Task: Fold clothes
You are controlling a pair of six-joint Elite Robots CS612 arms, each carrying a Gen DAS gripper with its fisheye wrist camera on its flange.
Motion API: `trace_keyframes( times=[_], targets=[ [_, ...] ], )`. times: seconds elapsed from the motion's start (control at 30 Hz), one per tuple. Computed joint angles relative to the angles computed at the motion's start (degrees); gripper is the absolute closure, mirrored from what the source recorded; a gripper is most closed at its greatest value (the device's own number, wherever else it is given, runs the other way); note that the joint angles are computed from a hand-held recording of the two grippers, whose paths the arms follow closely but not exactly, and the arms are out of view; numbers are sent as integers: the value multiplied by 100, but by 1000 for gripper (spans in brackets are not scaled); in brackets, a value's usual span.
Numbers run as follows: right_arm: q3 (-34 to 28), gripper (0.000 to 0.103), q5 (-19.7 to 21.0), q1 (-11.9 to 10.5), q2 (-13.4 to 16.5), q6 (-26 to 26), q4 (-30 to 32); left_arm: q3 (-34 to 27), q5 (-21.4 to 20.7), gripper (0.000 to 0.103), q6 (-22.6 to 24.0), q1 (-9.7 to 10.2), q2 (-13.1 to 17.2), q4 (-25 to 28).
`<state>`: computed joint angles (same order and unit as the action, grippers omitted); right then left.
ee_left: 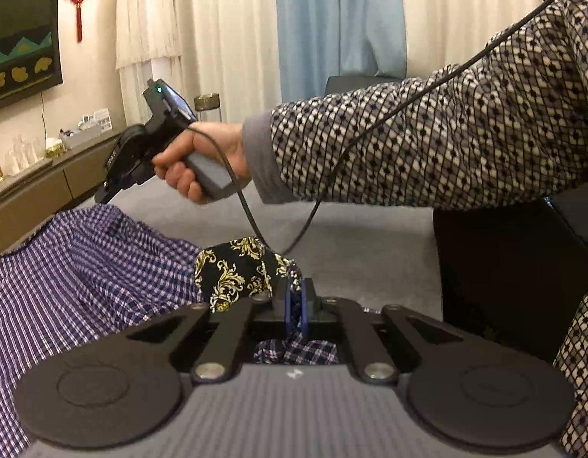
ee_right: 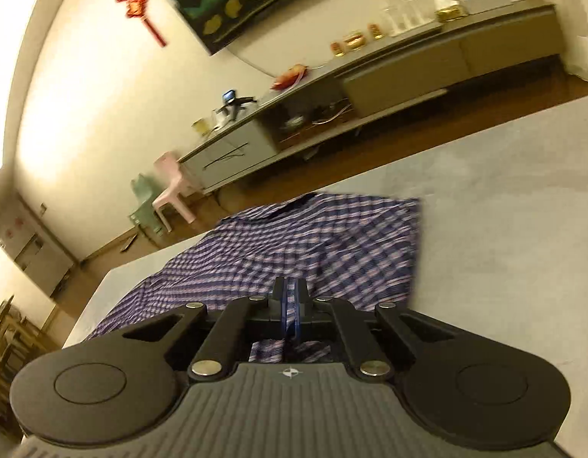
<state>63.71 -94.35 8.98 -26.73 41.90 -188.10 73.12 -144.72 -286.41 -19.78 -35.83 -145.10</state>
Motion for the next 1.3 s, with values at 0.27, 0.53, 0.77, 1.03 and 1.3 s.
trace_keyframes(
  times=[0.27, 0.53, 0.77, 1.03, 1.3],
  targets=[
    [-641, 46, 954, -120, 400, 208, 605, 259, -9, 99, 229, 82, -166, 105],
    [-515, 103, 270, -3, 214, -373, 451, 182, 70, 99, 241, 132, -115, 269],
    [-502, 101, -466, 26, 162, -363, 1288, 41, 385, 98, 49, 106, 31, 353],
    [262, 64, -1301, 328, -333, -221, 695, 237, 154, 92, 175, 198, -166, 436],
    [784, 64, 75, 951, -732, -1184, 1781, 465, 366, 92, 540, 155, -211, 695]
  ],
)
